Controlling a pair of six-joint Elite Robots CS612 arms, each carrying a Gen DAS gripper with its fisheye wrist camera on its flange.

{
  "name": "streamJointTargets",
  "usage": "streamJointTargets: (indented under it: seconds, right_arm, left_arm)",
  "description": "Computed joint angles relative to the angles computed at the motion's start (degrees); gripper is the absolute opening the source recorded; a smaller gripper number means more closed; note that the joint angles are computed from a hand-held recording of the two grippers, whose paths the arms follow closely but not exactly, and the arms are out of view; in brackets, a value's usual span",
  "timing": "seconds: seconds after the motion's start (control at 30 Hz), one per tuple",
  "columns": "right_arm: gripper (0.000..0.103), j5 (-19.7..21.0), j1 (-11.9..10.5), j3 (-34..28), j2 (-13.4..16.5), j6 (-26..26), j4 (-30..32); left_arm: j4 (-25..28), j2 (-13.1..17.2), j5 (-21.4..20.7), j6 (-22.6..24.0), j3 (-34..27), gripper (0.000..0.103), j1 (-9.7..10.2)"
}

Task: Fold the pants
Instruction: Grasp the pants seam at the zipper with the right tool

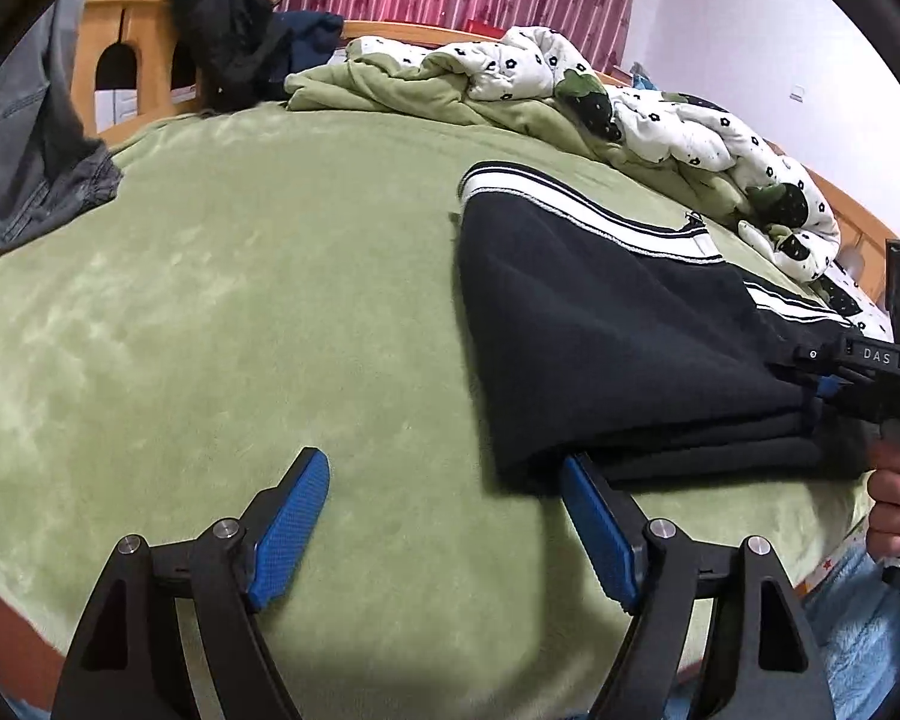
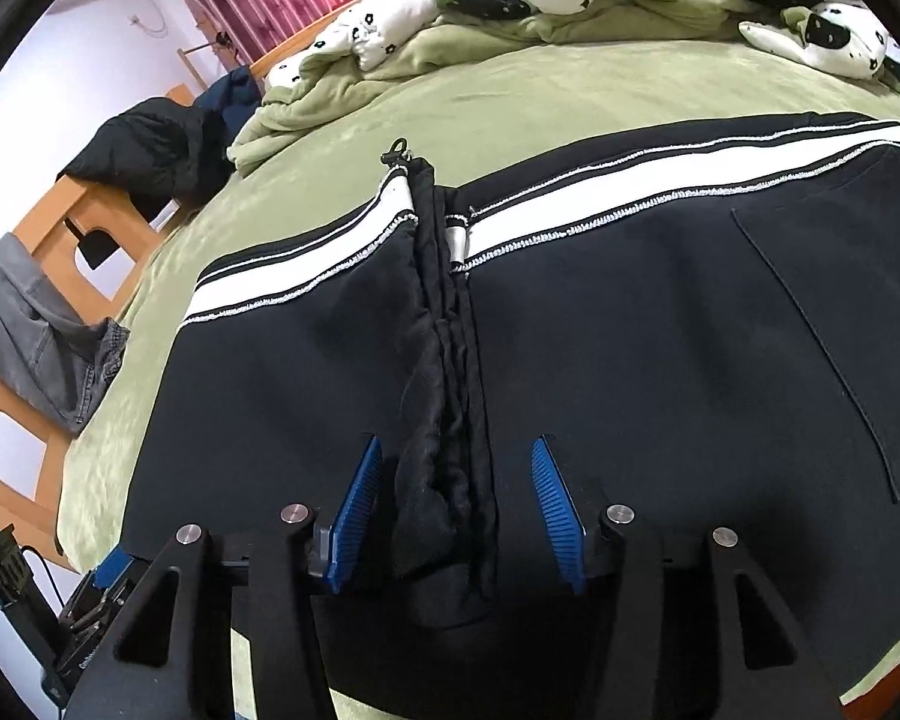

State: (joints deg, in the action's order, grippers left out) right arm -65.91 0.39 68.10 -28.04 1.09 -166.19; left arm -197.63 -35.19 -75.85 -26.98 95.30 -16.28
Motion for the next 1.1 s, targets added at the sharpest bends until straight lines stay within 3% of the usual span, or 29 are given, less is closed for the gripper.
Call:
streamJointTargets:
  seconds: [0.2, 0.4, 0.43, 0.5, 0.6, 0.7, 0.77, 0.87, 1.0, 1.1]
  right_arm:
    - [0.062, -1.0, 0.6, -1.9, 0.8, -0.5, 0.7]
    - [0.066, -3.9, 1.6, -7.9, 3.6, -2.5, 5.7]
    - [0.063, -3.9, 1.7, -8.6, 3.9, -2.9, 6.5]
    - [0.022, -2.4, 1.6, -8.9, 3.9, -5.2, 7.7]
    - [0.014, 3.1, 0.6, -8.0, 3.6, -3.9, 7.6]
    - [0.012, 10.0, -1.5, -5.6, 2.7, 2.9, 5.6]
    - [0.012, 13.2, -3.0, -2.0, 1.6, 8.2, -0.4]
    - [0.012, 7.3, -2.7, 0.3, 0.3, 6.3, -3.5]
    - [0.016, 1.7, -1.4, -1.7, 1.1, 3.4, 0.7]
    - [0.020, -3.2, -0.5, -0.9, 0.8, 0.2, -1.3]
  left_arm:
    - [1.2, 1.7, 5.1, 2.5, -3.1, 0.078, -1.26]
    - [-2.7, 1.8, 2.0, 1.6, -1.9, 0.078, -0.37]
    - [-3.0, 1.8, 1.7, 1.5, -1.8, 0.078, -0.28]
    - [-3.0, 1.9, 1.8, 1.5, -1.8, 0.078, -0.31]
    - [-3.0, 1.9, 2.3, 2.1, -1.9, 0.078, -0.41]
    - [-3.0, 1.7, 1.6, 1.6, -1.5, 0.078, -0.25]
    - [-3.8, 1.5, -0.1, 1.3, -1.1, 0.078, 0.04]
    - [-4.5, 1.6, -0.5, 1.1, -0.8, 0.078, 0.08]
    - [-3.3, 1.3, -0.6, 1.4, -0.8, 0.078, 0.12]
    - [-2.3, 0.6, -2.5, 1.7, -0.4, 0.078, 0.55]
